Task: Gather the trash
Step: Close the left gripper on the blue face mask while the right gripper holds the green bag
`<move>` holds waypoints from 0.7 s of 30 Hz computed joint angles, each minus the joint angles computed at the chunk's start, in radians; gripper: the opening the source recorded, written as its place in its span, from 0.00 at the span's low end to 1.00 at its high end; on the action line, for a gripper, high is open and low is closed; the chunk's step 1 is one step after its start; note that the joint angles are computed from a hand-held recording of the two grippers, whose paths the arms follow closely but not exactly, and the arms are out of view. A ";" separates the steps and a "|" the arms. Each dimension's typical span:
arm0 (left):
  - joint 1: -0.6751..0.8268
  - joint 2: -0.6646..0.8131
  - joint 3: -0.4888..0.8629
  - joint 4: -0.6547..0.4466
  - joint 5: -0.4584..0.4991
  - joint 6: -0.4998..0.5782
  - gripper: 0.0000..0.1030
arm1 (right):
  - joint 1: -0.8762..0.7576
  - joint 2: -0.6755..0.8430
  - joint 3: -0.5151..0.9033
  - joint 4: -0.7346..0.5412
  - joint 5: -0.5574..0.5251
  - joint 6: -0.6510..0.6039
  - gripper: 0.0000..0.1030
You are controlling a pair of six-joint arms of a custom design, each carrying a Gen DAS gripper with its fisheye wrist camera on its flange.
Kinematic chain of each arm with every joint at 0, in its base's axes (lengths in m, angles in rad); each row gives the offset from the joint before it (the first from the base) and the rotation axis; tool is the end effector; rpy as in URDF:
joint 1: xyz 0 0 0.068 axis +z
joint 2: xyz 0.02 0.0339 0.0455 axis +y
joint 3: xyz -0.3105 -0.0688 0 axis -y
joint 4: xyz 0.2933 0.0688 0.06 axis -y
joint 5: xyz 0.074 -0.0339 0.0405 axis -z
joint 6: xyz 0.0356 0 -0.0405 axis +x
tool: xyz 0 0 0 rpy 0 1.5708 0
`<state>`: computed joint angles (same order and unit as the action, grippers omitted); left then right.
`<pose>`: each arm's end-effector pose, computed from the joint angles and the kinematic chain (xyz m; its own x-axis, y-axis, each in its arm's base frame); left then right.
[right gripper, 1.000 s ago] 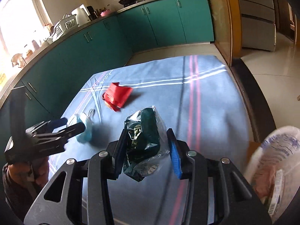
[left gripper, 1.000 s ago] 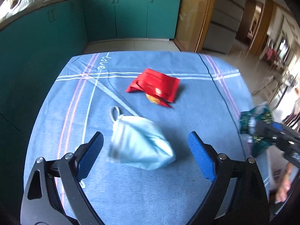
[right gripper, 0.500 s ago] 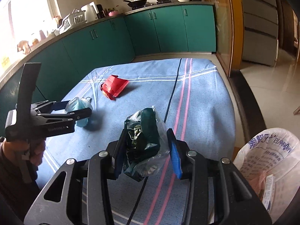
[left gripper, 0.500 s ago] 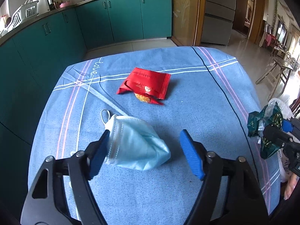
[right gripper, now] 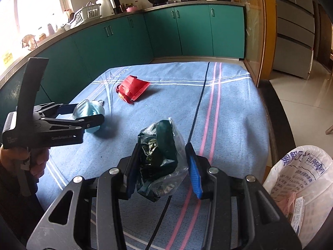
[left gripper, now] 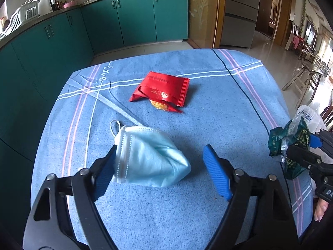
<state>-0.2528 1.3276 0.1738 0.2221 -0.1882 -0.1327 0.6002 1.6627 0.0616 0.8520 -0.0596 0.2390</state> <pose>0.1797 -0.0395 0.0835 -0.7885 0.0695 -0.6111 0.0336 0.9970 0.0699 0.1472 0.1033 0.0531 -0.6880 -0.1845 -0.7019 -0.4497 0.8675 0.2128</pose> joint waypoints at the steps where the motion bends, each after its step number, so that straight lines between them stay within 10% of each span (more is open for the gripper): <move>1: -0.006 0.030 0.007 0.013 -0.007 -0.001 0.79 | -0.001 0.007 0.004 0.001 -0.006 -0.002 0.41; 11: -0.060 0.018 -0.005 0.013 -0.045 -0.004 0.41 | 0.013 -0.006 0.006 -0.010 0.021 -0.004 0.41; 21: -0.110 -0.278 -0.061 -0.129 -0.030 -0.055 0.36 | 0.025 0.017 0.002 0.009 0.042 0.002 0.41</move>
<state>-0.3628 1.0491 0.1128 0.0932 -0.2181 -0.1874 0.6249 1.6798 0.0638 0.8614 -0.0177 0.2407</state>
